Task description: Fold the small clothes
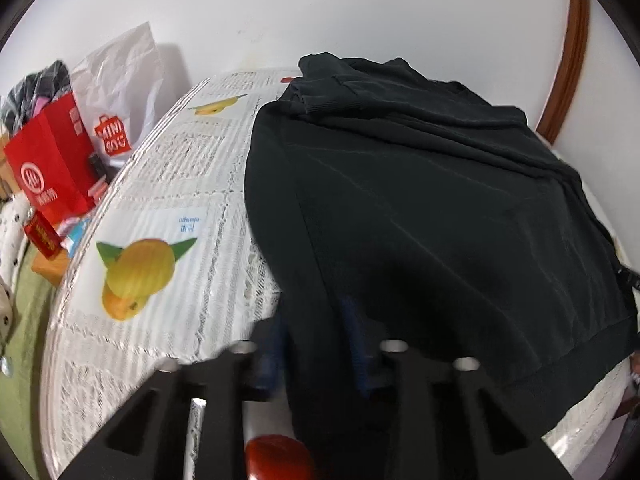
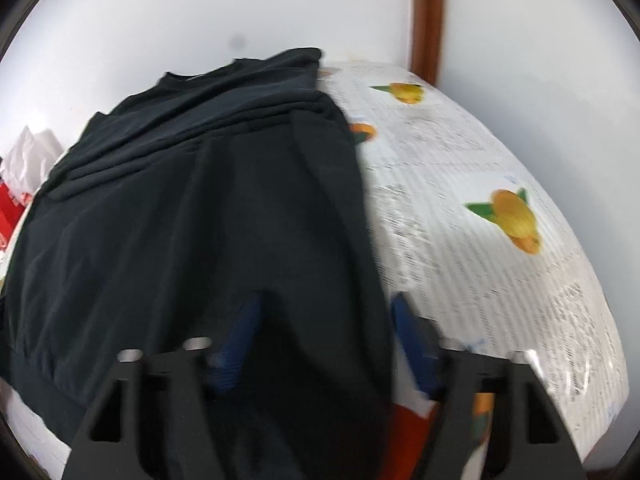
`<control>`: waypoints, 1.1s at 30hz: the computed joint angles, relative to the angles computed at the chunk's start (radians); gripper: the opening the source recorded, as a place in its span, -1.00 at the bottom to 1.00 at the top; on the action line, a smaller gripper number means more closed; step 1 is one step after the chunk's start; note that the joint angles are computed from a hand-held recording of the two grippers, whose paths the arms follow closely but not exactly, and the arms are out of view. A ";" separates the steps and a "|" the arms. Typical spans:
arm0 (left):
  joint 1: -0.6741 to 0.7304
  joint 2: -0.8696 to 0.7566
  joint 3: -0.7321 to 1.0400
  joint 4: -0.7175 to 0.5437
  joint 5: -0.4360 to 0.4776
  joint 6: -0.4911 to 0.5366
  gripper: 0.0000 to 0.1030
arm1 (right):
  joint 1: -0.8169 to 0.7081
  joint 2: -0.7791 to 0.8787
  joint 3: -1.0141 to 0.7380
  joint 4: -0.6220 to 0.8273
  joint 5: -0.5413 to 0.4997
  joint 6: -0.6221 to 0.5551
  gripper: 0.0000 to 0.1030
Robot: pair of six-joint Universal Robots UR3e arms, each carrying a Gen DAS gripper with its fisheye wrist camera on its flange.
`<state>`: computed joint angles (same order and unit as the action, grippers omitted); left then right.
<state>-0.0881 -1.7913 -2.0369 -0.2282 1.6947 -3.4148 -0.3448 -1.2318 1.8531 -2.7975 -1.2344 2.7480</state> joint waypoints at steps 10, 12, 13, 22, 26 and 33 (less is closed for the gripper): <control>0.065 0.289 -0.189 -0.057 -0.130 0.068 -0.85 | -0.172 -0.226 0.175 0.127 0.214 -0.164 -0.80; 0.100 0.386 -0.237 -0.079 -0.187 0.088 -0.85 | -0.249 -0.338 0.237 0.210 0.286 -0.244 -0.80; 0.127 0.453 -0.267 -0.097 -0.230 0.098 -0.85 | -0.294 -0.401 0.266 0.268 0.328 -0.295 -0.80; 0.140 0.620 -0.269 -0.077 -0.272 0.088 -0.85 | -0.468 -0.636 0.270 0.568 0.519 -0.420 -0.80; 0.102 0.526 -0.194 -0.002 -0.198 0.072 -0.85 | -0.448 -0.564 0.166 0.564 0.567 -0.316 -0.80; 0.045 0.271 0.043 0.036 -0.049 0.015 -0.85 | -0.275 -0.336 -0.046 0.312 0.501 -0.026 -0.80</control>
